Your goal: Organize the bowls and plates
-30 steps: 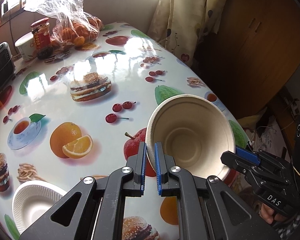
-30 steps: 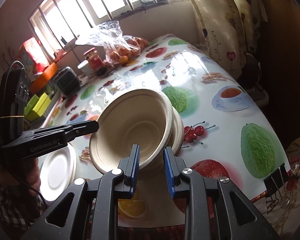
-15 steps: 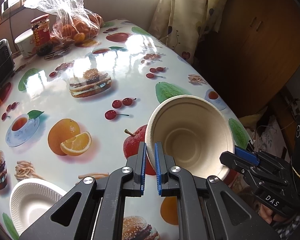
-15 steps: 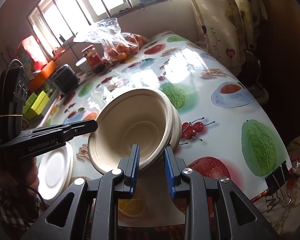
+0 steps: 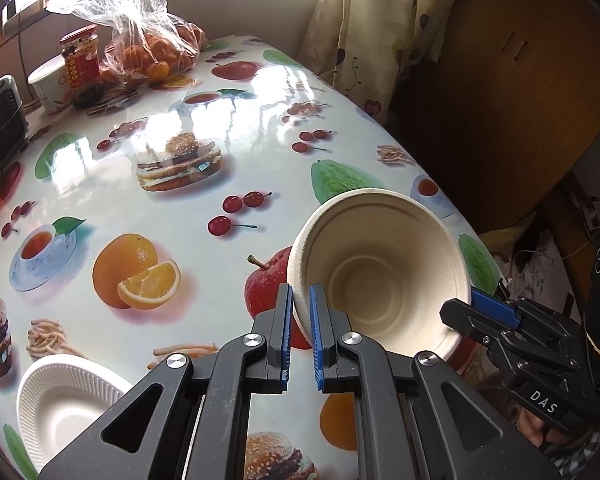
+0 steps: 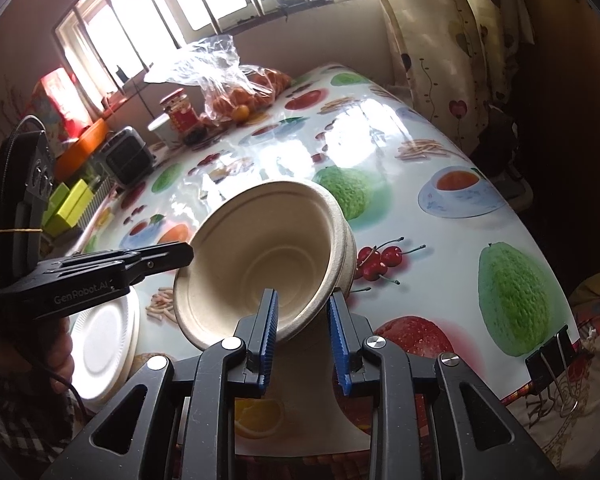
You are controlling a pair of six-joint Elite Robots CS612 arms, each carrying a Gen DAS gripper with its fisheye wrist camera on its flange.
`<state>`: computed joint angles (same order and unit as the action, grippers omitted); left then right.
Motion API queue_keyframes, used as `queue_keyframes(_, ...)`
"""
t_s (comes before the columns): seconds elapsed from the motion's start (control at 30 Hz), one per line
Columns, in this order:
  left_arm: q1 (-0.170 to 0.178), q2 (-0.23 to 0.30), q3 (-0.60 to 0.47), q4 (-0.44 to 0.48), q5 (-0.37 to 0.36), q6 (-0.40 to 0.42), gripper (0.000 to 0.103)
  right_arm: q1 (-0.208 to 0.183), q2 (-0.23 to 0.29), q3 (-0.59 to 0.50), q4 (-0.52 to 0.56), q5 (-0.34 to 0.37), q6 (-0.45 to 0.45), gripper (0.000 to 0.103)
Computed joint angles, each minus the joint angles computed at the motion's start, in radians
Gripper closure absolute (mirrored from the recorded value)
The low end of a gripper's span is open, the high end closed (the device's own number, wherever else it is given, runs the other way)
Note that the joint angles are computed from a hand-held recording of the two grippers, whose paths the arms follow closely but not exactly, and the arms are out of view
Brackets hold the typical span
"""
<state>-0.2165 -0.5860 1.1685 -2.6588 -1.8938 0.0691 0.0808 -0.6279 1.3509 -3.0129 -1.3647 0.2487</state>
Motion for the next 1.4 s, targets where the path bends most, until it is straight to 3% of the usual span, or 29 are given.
queue_keyframes(0.13,-0.001,-0.001,0.001,0.002,0.005,0.002,0.094,0.001,-0.001,-0.001,0.005,-0.009,-0.001,0.072)
queue_keyframes(0.93,-0.004,-0.002,0.006,-0.014,0.016,0.002,0.093,0.000,0.002,-0.003,0.009,-0.012,0.002,0.066)
queue_keyframes(1.13,-0.006,-0.002,0.010,-0.029,0.023,0.006,0.089,-0.001,0.003,-0.004,0.011,-0.011,0.002,0.064)
queue_keyframes(1.27,-0.006,-0.002,0.016,-0.050,0.028,0.002,0.079,-0.002,0.004,-0.004,0.006,-0.008,0.006,0.060)
queue_keyframes(1.4,-0.004,-0.002,0.017,-0.055,0.021,-0.006,0.079,-0.005,0.006,-0.006,0.004,-0.004,0.012,0.059)
